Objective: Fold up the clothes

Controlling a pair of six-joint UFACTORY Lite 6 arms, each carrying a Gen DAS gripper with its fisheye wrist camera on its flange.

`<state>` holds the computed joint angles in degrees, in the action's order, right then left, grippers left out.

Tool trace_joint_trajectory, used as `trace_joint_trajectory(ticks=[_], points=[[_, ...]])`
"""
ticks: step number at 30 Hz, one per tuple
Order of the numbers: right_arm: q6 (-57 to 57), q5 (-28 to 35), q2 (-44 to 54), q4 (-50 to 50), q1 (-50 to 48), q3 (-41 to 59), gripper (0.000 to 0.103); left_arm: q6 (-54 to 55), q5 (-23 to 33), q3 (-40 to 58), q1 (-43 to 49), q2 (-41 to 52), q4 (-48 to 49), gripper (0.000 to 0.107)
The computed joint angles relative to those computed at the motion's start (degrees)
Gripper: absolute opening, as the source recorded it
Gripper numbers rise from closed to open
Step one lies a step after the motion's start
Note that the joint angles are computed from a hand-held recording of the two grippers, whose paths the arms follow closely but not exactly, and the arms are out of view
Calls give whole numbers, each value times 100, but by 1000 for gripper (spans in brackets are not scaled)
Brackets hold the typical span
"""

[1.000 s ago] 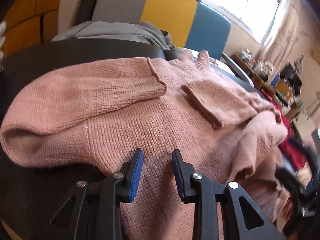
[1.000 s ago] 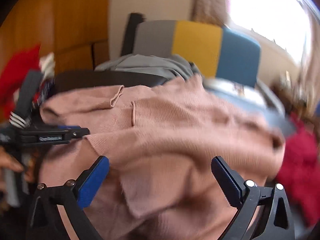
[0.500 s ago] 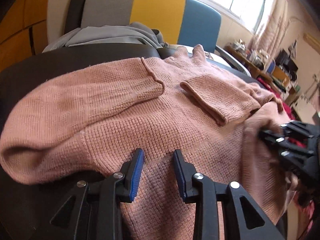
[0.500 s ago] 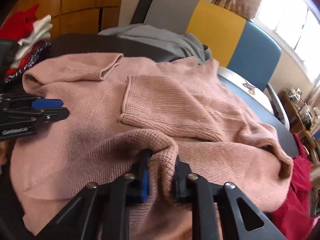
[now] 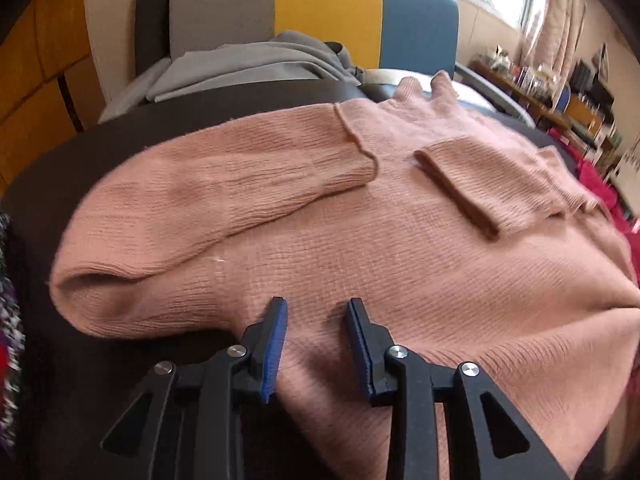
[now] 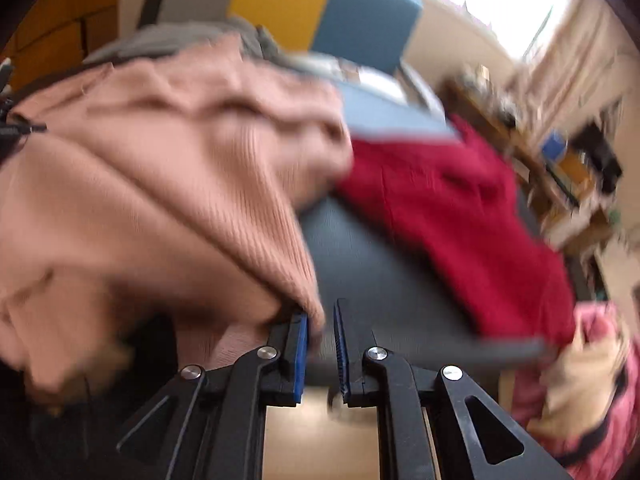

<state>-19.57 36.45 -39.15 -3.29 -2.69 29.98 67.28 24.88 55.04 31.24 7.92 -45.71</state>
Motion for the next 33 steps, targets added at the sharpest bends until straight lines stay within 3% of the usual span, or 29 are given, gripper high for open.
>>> trace_joint_trajectory(ticks=[4,7,8,9,10,11,12,15,16,17,18,21,23,24,28,30,33], points=[[-2399,1933,-233,2392,-1536,-53,14,-1454,-162,436,-19,268,1151,34],[-3493,2718,-341,3229,-2173,278,16,-1930,-613,-1,-67,-304,1271,28],[-3396,2645,-208,3358,-2075,511,26,-1609,-429,-135,-75,-574,846,29],[-3239,2466,-120,3438,-1894,700,48,-1049,-5,-254,-6,-808,246,30],[-3022,2142,103,3495,-1603,851,62,-541,452,-382,82,-1020,-281,31],[-2758,1843,385,3496,-1308,1055,83,-175,669,-541,96,-1178,-569,31],[-2253,1417,906,3261,-857,1288,88,61,677,-738,19,-1321,-617,31],[-1446,1046,2070,3021,-272,1645,84,64,591,-1117,-179,-1523,-111,31],[-1424,963,2245,3105,-162,1606,76,49,441,-1275,-143,-1529,76,31],[-1643,1065,2279,3430,-83,1541,44,178,365,-1368,-33,-1518,68,33],[-2101,1358,2145,3975,-94,1395,30,416,500,-1377,178,-1520,-73,33],[-3256,2724,1747,5277,17,1280,31,808,866,-1250,634,-1378,-261,33],[-3190,3058,1697,5274,314,1429,33,924,999,-1186,778,-1330,-143,33],[-3067,3164,1711,5186,471,1537,39,1048,1009,-1227,821,-1386,-82,33],[-2064,2530,1752,3761,884,2311,64,1305,1265,-1227,1075,-1349,-89,33],[-1615,1988,1988,3022,1158,2791,83,1118,1445,-1190,1118,-1404,-93,33],[-1274,1227,2996,2631,1727,3665,88,1071,1593,-1277,1069,-1585,-393,33]])
